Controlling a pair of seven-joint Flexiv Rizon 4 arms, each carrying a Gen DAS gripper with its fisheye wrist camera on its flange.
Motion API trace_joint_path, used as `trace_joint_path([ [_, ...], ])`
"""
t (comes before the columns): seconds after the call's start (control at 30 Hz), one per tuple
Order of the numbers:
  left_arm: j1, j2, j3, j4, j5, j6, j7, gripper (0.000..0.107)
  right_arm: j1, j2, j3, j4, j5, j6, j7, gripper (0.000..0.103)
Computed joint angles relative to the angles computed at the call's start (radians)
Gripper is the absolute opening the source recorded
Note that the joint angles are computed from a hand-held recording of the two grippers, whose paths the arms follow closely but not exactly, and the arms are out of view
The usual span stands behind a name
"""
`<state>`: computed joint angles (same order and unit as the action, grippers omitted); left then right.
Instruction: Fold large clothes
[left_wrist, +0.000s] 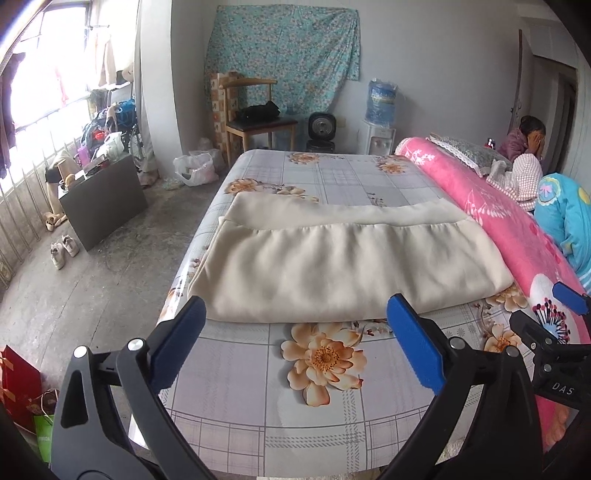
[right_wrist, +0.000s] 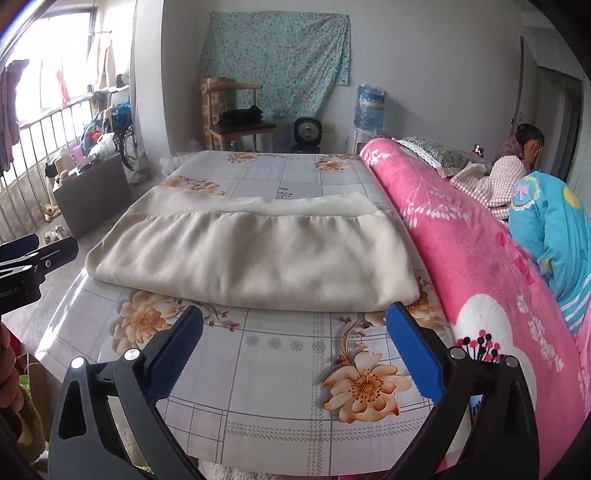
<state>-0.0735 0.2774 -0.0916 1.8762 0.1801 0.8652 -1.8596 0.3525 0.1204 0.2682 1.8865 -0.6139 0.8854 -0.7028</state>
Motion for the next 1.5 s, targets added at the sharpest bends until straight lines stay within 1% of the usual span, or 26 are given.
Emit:
trace_joint_path([
  [0.07,-0.002,-0.008,-0.002,-0.009,-0.008,-0.018,0.006,0.095,0.001,-0.002,-0.001,-0.004,0.016,-0.013,0.001,0.097],
  [0.17,0.01,-0.016,-0.028,-0.024,0.05,-0.032,-0.036,0.095,-0.002,-0.006,-0.004,-0.008,0.022,-0.038,0.013,0.097],
  [0.23,0.015,-0.03,-0.048,-0.049,0.083,-0.087,-0.065,0.095,-0.002,-0.01,-0.006,-0.012,0.029,-0.05,0.016,0.097],
  [0.33,-0.002,-0.064,-0.043,-0.082,0.063,-0.171,-0.076,0.095,0.002,-0.018,-0.01,-0.024,0.06,-0.07,0.01,0.097],
  [0.43,-0.015,-0.082,-0.041,-0.101,0.088,-0.216,-0.102,0.095,0.008,-0.031,-0.013,-0.042,0.079,-0.106,0.01,0.097],
  [0.53,-0.032,-0.093,-0.031,-0.11,0.095,-0.232,-0.106,0.095,0.014,-0.043,-0.016,-0.056,0.095,-0.123,0.001,0.097],
  [0.6,-0.043,-0.099,-0.02,-0.111,0.076,-0.237,-0.097,0.095,0.02,-0.052,-0.018,-0.068,0.116,-0.136,-0.011,0.097],
  [0.73,-0.056,-0.109,-0.017,-0.118,0.073,-0.25,-0.086,0.095,0.031,-0.065,-0.019,-0.085,0.144,-0.153,-0.027,0.097],
  [1.13,-0.077,-0.132,-0.004,-0.136,0.038,-0.264,-0.054,0.095,0.053,-0.095,-0.024,-0.126,0.158,-0.202,-0.06,0.097],
  [1.5,-0.078,-0.135,0.001,-0.136,0.025,-0.262,-0.048,0.095,0.057,-0.102,-0.028,-0.138,0.157,-0.208,-0.061,0.097],
])
